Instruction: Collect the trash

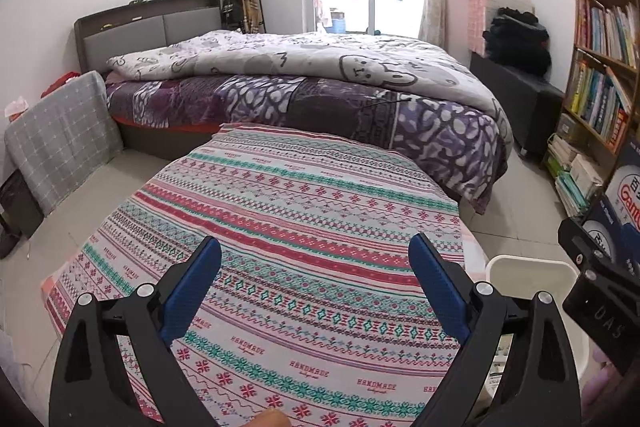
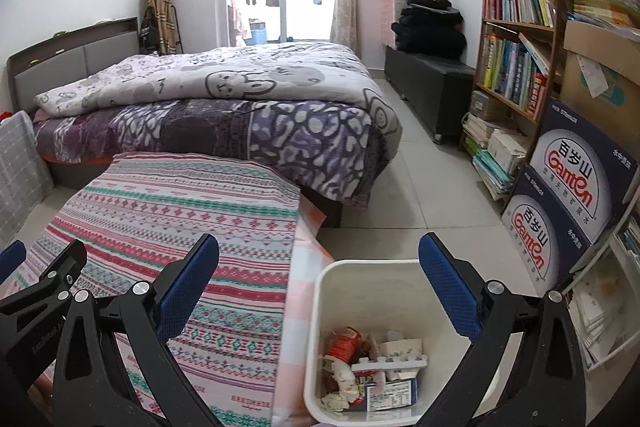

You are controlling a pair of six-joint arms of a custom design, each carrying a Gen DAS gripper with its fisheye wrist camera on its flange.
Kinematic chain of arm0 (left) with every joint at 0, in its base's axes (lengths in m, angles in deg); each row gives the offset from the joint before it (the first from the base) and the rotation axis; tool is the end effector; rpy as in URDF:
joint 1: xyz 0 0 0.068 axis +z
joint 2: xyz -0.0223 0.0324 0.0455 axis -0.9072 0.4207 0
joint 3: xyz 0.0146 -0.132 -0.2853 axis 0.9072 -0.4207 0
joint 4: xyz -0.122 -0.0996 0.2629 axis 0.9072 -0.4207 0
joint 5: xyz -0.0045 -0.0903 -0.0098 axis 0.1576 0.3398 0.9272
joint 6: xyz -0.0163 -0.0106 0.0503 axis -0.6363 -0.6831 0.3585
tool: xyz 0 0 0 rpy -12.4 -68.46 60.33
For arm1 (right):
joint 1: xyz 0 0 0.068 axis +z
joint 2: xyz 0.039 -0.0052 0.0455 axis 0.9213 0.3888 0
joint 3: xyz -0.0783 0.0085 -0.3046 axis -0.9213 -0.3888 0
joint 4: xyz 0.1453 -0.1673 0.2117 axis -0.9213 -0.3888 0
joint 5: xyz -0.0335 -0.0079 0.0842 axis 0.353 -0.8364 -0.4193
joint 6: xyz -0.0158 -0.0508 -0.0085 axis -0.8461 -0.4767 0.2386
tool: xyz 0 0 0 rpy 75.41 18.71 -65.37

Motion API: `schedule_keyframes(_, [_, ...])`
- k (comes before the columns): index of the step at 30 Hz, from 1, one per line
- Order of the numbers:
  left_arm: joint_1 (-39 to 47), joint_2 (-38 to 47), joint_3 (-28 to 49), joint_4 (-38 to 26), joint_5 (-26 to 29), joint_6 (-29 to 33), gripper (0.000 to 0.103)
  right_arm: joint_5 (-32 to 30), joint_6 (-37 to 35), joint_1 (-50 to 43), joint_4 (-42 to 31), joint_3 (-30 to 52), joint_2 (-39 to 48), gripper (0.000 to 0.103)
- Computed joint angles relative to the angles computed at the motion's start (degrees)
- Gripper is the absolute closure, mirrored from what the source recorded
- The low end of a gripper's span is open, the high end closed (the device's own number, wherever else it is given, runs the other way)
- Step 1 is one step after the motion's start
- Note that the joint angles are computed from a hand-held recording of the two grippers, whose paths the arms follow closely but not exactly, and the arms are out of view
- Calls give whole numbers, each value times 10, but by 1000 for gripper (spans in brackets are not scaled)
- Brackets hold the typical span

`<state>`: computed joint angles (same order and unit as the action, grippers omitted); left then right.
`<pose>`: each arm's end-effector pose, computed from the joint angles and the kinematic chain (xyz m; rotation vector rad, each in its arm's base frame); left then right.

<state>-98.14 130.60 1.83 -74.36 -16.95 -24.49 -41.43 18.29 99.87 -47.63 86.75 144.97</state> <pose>0.2155 -0.1165 0.2578 -0.1462 2.1988 0.1303 0.2176 0.1167 0.2498 0.1404 2.1430 -0.0898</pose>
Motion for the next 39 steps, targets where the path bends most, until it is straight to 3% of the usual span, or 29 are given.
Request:
schedule_keyframes(34, [32, -17, -11, 0, 9, 11, 11, -7, 16, 31, 19, 5, 27, 7])
schedule_keyframes(39, [34, -24, -18, 11, 23, 22, 20, 0, 14, 33, 21, 6, 28, 7])
